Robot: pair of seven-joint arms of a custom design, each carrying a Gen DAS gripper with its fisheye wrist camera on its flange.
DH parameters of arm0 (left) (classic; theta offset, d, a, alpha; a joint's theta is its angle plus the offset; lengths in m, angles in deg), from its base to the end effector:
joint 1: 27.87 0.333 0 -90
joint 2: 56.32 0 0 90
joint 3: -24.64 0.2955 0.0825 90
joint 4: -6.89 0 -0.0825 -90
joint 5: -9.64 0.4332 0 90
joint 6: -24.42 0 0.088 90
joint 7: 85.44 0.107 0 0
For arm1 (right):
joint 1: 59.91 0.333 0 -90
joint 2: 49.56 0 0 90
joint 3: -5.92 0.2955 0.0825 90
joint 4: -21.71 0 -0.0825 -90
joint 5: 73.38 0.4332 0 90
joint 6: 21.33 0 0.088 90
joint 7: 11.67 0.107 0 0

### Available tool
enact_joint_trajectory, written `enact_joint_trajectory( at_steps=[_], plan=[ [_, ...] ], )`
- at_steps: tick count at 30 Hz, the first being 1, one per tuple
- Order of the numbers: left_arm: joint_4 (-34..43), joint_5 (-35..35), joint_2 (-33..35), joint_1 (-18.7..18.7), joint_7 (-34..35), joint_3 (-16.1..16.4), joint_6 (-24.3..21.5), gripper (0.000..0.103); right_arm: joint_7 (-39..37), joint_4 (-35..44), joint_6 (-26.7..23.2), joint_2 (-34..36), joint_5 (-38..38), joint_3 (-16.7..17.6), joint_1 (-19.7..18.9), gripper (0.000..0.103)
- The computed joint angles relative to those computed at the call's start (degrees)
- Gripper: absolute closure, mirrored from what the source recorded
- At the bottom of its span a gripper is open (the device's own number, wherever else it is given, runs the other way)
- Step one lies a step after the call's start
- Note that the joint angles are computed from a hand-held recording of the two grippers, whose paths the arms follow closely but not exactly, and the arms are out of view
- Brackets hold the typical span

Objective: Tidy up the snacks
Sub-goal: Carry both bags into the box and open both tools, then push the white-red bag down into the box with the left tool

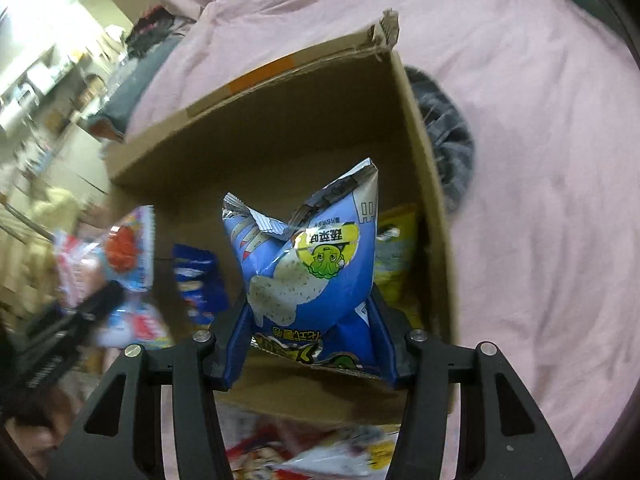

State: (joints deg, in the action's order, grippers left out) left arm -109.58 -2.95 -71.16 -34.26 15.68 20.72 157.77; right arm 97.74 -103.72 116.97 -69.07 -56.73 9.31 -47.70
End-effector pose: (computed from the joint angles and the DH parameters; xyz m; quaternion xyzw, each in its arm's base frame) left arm 0.5658 -0.1100 0.5885 -0.5798 0.7629 -0.2540 0.1314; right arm 0.5287 0.1519 0.5562 -0.5946 0.7465 -0.0277 0.2974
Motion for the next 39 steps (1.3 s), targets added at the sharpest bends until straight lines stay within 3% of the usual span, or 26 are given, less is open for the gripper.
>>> enact_joint_trajectory(
  at_steps=[9,13,15,17,19,21,23,32,35,37,39],
  plan=[
    [-0.4,-1.9,0.0,-0.5,2.2,0.3,-1.1,0.064,-9.3,0.3,-1.3,0.7,12.2,-3.2,3.2,0.047],
    [-0.2,-3.3,0.2,-0.7,3.6,0.5,-2.2,0.063,-11.5,1.6,-1.4,2.0,15.0,-3.0,3.2,0.044],
    [0.1,-4.0,0.4,-0.7,4.1,0.6,-3.1,0.063,-11.9,1.4,-0.4,1.9,15.9,-2.8,3.1,0.029],
    [0.3,-3.1,0.5,-0.3,3.8,0.2,-3.4,0.061,-11.4,0.3,1.3,0.7,16.0,-2.4,2.8,0.021],
    [0.2,-1.9,0.3,-0.2,3.6,-0.2,-3.4,0.051,-11.5,-0.7,2.4,-0.5,16.5,-2.6,2.7,0.020],
    [-0.5,-1.5,-0.5,-0.2,3.6,-0.4,-2.3,0.025,-11.1,-1.2,3.2,-1.0,16.5,-2.6,2.5,0.020],
    [-1.2,-1.0,-1.2,-0.3,3.5,-0.4,-0.8,0.018,-9.9,-1.5,3.8,-1.2,16.1,-2.5,2.1,0.020],
    [-1.7,-0.5,-2.2,-0.9,3.5,0.4,2.1,0.018,-8.4,-2.2,4.8,-2.1,15.1,-2.6,1.9,0.020],
    [-1.7,-3.9,-3.2,-1.4,5.0,1.9,3.3,0.018,-8.2,-2.3,5.0,-2.3,14.9,-2.7,1.9,0.020],
    [-0.9,-9.0,-3.4,-2.2,7.2,3.9,1.8,0.018,-8.1,-2.4,5.2,-2.4,15.1,-2.8,1.9,0.020],
    [1.1,-13.0,-2.4,-2.5,9.1,5.1,-2.5,0.018,-7.9,-2.3,5.2,-2.3,15.3,-2.8,2.0,0.020]
  ],
)
